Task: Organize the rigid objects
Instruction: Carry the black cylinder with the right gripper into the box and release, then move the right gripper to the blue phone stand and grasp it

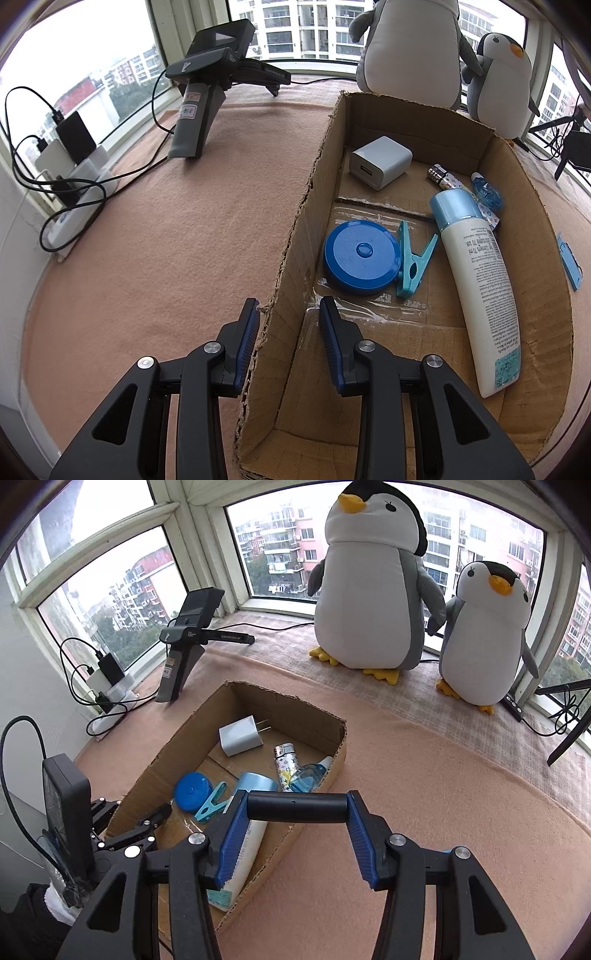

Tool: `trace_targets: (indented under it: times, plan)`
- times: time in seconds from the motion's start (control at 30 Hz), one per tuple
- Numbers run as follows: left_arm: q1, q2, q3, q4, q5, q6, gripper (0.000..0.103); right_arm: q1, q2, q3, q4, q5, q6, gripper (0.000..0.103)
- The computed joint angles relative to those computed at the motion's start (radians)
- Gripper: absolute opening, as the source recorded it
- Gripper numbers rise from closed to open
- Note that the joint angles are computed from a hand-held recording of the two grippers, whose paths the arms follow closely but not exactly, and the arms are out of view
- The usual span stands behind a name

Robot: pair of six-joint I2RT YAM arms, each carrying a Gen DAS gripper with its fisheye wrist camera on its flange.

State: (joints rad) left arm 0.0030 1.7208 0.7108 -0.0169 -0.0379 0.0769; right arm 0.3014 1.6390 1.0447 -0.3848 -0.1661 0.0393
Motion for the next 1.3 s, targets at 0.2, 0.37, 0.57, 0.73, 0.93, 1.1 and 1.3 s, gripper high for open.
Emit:
trace_targets:
  times: [0.2, 0.37, 0.57, 0.73, 0.93, 1.1, 1.3]
  plan:
    - [0.0, 0.0, 0.0, 0.001, 0.0, 0.0, 0.031, 0.064, 0.068, 0.074, 0.011, -0.01, 0.035, 0.048]
    - [0.0, 0.001, 0.001, 0.0, 0.001, -0.002, 0.031, 0.101, 0.142, 0.137, 0.007, -0.03, 0.06, 0.048]
    - [-0.002, 0.0, -0.001, 0.0, 0.0, -0.004, 0.031, 0.122, 0.17, 0.155, 0.021, -0.02, 0.082, 0.062]
    - [-0.001, -0.003, -0.005, 0.003, -0.001, -0.002, 0.031, 0.108, 0.165, 0.15, 0.026, -0.029, 0.093, 0.065]
    - [0.002, -0.004, -0.007, 0.005, 0.001, 0.002, 0.031, 0.089, 0.144, 0.124, 0.025, -0.034, 0.086, 0.065]
    - [0.002, -0.005, -0.007, 0.005, 0.001, 0.003, 0.031, 0.055, 0.094, 0.055, 0.036, -0.037, 0.07, 0.065]
    - [0.004, -0.003, -0.008, 0.009, -0.002, 0.008, 0.031, -0.062, 0.023, -0.055, 0.044, -0.053, 0.039, 0.065]
